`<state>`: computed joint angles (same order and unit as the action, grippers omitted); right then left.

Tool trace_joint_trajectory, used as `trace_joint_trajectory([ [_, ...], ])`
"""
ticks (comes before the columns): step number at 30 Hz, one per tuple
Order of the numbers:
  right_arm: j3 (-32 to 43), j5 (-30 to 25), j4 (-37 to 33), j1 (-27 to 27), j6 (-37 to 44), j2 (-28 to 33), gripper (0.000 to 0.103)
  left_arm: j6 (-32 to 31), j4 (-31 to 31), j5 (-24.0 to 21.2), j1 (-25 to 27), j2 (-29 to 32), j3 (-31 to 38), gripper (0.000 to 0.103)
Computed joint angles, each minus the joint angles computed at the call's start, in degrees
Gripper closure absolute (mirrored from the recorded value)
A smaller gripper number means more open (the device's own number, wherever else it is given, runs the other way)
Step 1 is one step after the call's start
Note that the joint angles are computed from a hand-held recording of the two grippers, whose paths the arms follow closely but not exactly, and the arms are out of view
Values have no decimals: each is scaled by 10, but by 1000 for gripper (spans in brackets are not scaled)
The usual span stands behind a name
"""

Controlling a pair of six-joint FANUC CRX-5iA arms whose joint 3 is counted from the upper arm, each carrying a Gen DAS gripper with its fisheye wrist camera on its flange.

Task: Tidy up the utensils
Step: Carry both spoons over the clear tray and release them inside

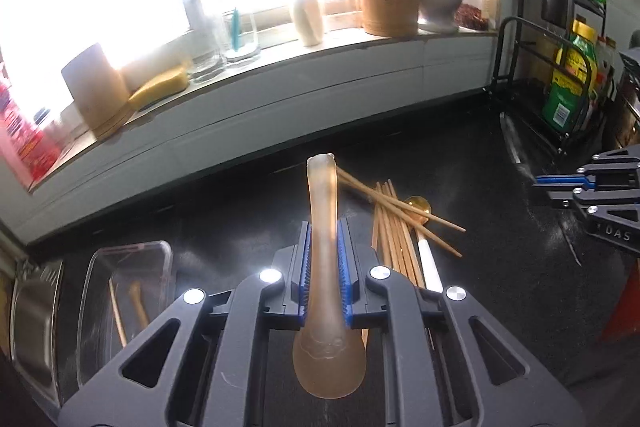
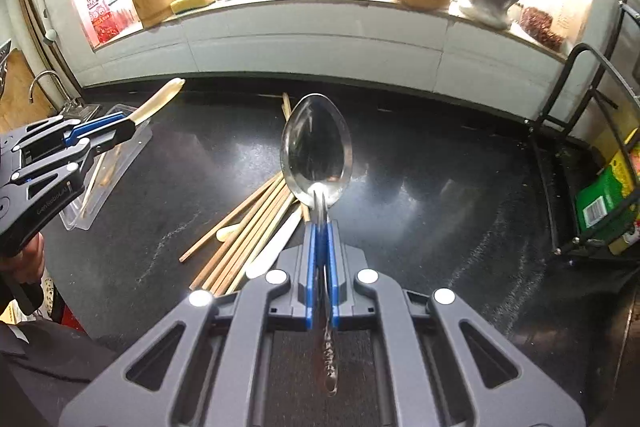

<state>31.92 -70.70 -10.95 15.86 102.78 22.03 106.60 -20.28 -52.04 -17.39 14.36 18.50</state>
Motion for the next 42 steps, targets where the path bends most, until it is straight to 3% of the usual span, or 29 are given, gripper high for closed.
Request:
trace_joint_trajectory([
  [12,-35,7,9,13,7,-48,96,53,-26,-29,-12,-42,-24,91],
  [20,-25,-3,13,49,-4,-50,96,60,-18,-35,11,-81,-61,91],
  [34,57,-34,18,162,-39,4,96,14,29,-17,135,-182,-178,91],
  [42,177,-78,-23,218,-82,88,96,-36,92,-21,249,-217,-225,91],
])
